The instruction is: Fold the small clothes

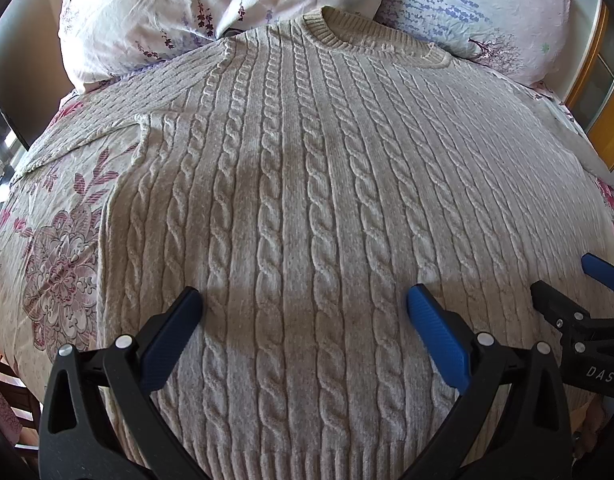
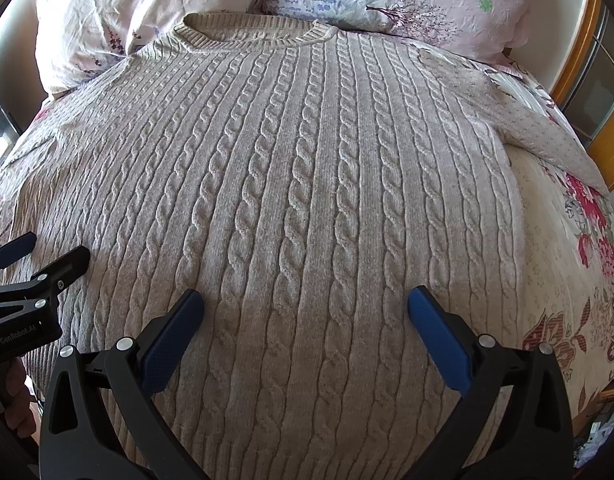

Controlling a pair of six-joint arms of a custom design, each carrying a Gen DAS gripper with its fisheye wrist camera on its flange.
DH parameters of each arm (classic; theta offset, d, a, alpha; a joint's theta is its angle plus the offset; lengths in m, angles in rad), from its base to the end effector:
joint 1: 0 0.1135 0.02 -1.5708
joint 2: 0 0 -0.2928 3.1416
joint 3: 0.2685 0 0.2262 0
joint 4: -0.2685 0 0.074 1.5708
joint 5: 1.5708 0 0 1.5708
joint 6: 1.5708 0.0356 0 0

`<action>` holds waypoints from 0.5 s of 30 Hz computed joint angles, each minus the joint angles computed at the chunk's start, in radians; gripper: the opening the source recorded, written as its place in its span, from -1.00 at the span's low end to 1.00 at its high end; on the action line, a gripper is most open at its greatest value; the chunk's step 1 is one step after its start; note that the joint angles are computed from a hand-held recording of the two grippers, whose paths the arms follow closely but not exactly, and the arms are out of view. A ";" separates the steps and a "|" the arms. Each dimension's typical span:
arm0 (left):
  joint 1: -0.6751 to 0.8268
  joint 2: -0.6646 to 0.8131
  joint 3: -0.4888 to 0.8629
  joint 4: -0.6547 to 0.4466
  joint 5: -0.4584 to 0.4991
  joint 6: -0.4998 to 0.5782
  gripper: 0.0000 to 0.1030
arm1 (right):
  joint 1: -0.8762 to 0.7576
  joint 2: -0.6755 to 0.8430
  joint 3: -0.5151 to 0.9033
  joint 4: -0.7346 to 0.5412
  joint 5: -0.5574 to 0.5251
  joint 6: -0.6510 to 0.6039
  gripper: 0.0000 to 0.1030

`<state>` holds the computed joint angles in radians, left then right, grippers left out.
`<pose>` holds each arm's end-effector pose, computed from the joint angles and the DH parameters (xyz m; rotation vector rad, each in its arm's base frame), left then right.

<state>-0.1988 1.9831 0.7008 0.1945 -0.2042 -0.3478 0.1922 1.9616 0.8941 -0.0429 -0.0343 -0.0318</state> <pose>0.3028 -0.0536 0.0933 -0.2611 2.6099 0.0843 0.3315 0.0658 0.1239 -0.3107 2.6657 0.0963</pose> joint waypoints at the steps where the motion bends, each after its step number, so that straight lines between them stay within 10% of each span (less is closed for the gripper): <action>1: 0.001 0.001 0.001 -0.001 0.001 0.000 0.97 | -0.001 0.000 0.001 -0.003 -0.004 -0.008 0.97; 6: 0.012 0.000 0.008 -0.013 0.012 0.011 0.97 | -0.102 0.019 0.088 -0.095 -0.198 -0.084 0.97; 11: 0.020 -0.003 0.004 -0.008 0.019 0.015 0.97 | -0.494 0.135 0.349 -0.166 -0.552 0.172 0.97; 15: 0.055 -0.031 -0.024 0.038 0.059 -0.023 0.96 | -0.683 0.296 0.651 -0.253 -0.523 0.300 0.31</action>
<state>-0.1438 1.9525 0.6764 0.2327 -0.1454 -0.3704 -0.4907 2.2574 1.5448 -0.2956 -0.5569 0.2678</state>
